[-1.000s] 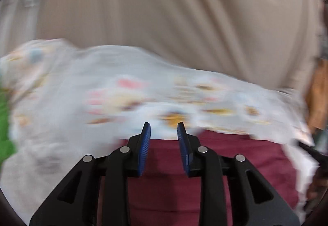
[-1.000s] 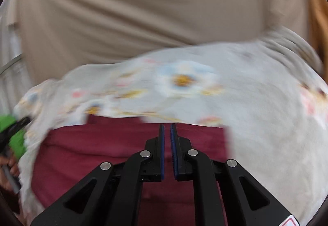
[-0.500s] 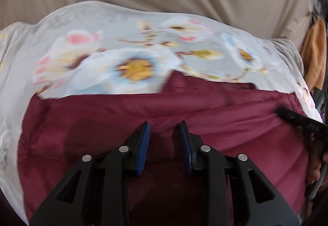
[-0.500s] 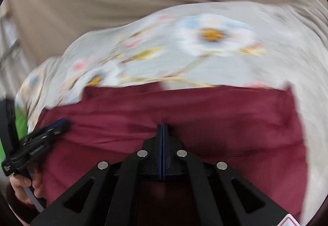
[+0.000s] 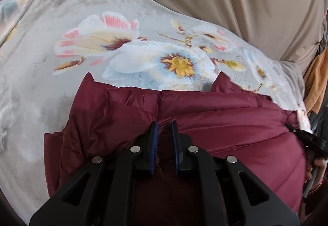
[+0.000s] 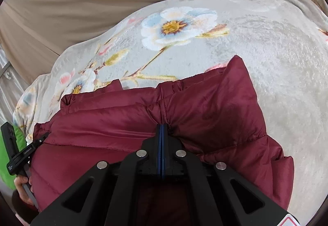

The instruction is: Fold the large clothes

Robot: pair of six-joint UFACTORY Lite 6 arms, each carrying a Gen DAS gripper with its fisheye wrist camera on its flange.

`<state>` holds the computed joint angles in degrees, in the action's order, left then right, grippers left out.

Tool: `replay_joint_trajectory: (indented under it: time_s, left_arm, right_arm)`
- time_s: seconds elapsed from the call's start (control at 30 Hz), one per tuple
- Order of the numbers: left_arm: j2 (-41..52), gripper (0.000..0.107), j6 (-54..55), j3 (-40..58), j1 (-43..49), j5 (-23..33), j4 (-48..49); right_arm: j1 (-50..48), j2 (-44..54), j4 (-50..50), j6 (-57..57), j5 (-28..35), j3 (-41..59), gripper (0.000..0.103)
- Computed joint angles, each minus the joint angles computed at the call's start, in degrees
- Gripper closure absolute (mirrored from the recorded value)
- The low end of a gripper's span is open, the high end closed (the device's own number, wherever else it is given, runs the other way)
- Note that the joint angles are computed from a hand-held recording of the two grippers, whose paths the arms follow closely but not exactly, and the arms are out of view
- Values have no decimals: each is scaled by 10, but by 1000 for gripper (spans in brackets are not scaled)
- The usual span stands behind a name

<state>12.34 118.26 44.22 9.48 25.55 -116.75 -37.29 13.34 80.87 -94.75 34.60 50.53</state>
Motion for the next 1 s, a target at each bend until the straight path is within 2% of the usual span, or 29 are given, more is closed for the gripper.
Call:
replay_joint_trajectory:
  time_s: [0.03, 0.07, 0.1, 0.17, 0.2, 0.27, 0.37, 0.47, 0.5, 0.57, 0.63, 0.7, 0.73, 0.77, 0.93, 0.97, 1.0]
  left_arm:
    - [-25, 93, -60, -11, 16, 4, 55]
    - [-55, 82, -113, -28, 30, 9, 98]
    - [-110, 61, -169, -63, 67, 37, 155]
    - [-197, 40, -239, -116, 124, 59, 226]
    - [-247, 39, -270, -145, 164, 75, 270]
    - [-278, 38, -323, -167, 213, 94, 347]
    - [-258, 37, -337, -192, 284, 143, 396]
    - [-215, 36, -309, -214, 304, 146, 390]
    - [-210, 34, -276, -229, 309, 151, 361]
    - [-234, 33, -231, -261, 300, 141, 310]
    - [-251, 36, -243, -268, 271, 135, 298]
    - [-253, 64, -278, -258, 250, 146, 314]
    - [-275, 72, -307, -260, 239, 158, 326]
    - [-300, 89, -327, -261, 238, 174, 339]
    - [-531, 96, -501, -272, 146, 213, 396]
    - [-573, 96, -537, -261, 102, 216, 394]
    - [-591, 97, -564, -248, 43, 196, 387]
  right_arm:
    - [3, -40, 4, -1, -15, -26, 103]
    - [3, -86, -4, 4, -6, -54, 93]
    - [0, -141, -20, 14, 15, -85, 91]
    - [11, -251, -80, 50, 67, -137, 91]
    - [39, -303, -112, 74, 77, -161, 91]
    - [97, -348, -142, 114, 70, -186, 91]
    - [220, -344, -146, 156, 0, -200, 92]
    - [319, -269, -135, 178, -87, -182, 94]
    - [336, -244, -118, 166, -104, -180, 95]
    - [351, -217, -33, 87, -122, -197, 98]
    - [358, -215, 53, -1, -132, -219, 101]
    - [367, -217, 126, -72, -141, -237, 103]
    - [371, -216, 172, -121, -147, -245, 103]
    - [378, -219, 208, -157, -151, -253, 103]
    - [372, -212, 245, -203, -139, -257, 103]
    - [368, -210, 238, -198, -133, -256, 103]
    - [365, -208, 237, -198, -127, -256, 103]
